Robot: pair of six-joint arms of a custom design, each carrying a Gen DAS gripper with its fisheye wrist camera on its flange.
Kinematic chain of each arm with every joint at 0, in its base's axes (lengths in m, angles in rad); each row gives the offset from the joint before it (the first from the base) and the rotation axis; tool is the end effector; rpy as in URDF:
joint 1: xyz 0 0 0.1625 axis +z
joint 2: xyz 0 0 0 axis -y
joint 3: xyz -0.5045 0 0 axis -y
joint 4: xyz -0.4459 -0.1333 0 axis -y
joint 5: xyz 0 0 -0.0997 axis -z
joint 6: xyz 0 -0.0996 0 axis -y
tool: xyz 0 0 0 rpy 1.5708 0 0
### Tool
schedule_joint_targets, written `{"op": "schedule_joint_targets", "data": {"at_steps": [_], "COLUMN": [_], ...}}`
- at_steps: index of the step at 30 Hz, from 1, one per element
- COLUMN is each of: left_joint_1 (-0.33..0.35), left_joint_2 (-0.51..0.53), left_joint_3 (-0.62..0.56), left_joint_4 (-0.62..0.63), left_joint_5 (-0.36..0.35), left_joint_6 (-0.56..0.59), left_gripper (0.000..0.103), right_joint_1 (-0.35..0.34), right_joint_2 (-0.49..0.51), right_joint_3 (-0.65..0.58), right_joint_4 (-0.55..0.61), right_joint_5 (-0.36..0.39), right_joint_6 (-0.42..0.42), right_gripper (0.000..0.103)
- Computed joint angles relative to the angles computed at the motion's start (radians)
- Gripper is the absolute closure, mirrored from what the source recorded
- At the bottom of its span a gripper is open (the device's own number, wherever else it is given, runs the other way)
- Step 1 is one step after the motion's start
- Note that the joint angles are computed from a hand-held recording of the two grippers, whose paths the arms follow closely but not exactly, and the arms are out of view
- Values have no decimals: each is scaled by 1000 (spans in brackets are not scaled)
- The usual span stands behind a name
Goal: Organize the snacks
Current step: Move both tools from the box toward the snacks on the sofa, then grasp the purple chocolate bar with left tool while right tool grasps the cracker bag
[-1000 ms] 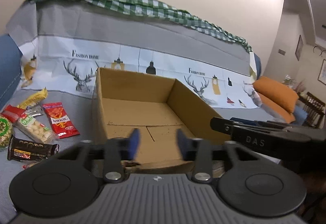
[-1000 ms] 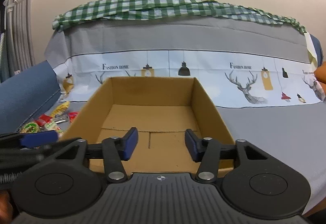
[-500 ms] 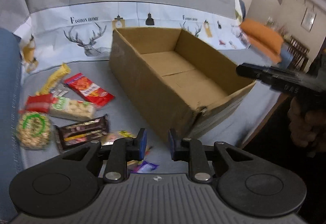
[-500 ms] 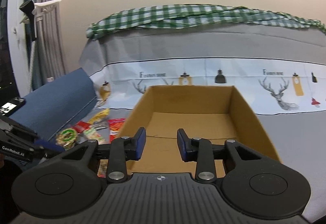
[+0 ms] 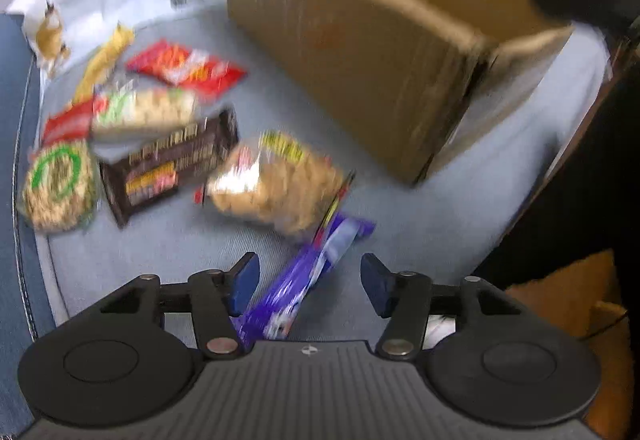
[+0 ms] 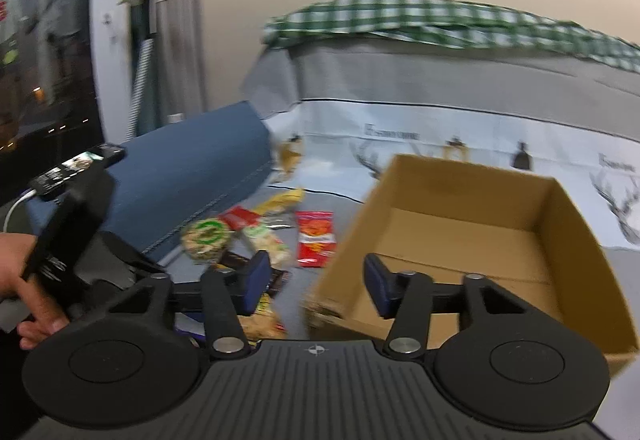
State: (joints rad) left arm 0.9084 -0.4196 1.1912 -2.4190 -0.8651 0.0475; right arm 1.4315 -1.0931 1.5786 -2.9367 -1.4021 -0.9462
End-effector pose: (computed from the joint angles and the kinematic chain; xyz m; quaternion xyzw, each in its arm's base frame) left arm -0.3886 -0.8200 -0.0108 0.3135 0.8839 -0.1388 0.3183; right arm 0.0423 -0.7789 0.4168 0.3869 -0.8150 0.4030 0.1540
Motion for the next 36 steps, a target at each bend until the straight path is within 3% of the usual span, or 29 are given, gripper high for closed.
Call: {"op": "schedule_joint_targets", "data": {"at_steps": [1,2,6,9,16,18,21,25,29,30,32,36], "left_joint_1": [3,5,13,17,35,23,8,15,21,21,22,18], "left_joint_2": [1,0,-28,-70,-175,-174,-163,-151,-127,-122,-114,-92], "left_joint_3": [-8,-10,19,73,214,224,211,178,129,123,114,73], "left_joint_4": [26,49,72,69,-22,-41,-3,12,40,30,-3,10], "left_joint_5": [6,15,11,12,27,60,129,123,114,108,96,105], "left_joint_6": [-21,-44,-87,-162,-441,-459,-509,-521,-542,-542,-532,-571], "left_gripper": [49,66,77,79,86,87,87,87,87,87,87,87], "right_joint_1": [5,11,45,76,120,128,133,136,129,128,126,125], "right_joint_2": [5,12,57,111,240,272,310,344,346,345,337,321], "right_joint_3": [-4,-11,-51,-95,-181,-202,-239,-276,-280,-283,-278,-261], "right_joint_4": [11,24,71,109,130,131,159,198,253,267,278,265], "right_joint_5": [6,14,28,-16,-240,-313,-392,-490,-501,-494,-471,-448], "right_joint_6": [-10,-23,-63,-93,-125,-127,-90,-7,46,56,68,69], "right_gripper": [43,42,38,37,30,29,24,23,27,37,46,49]}}
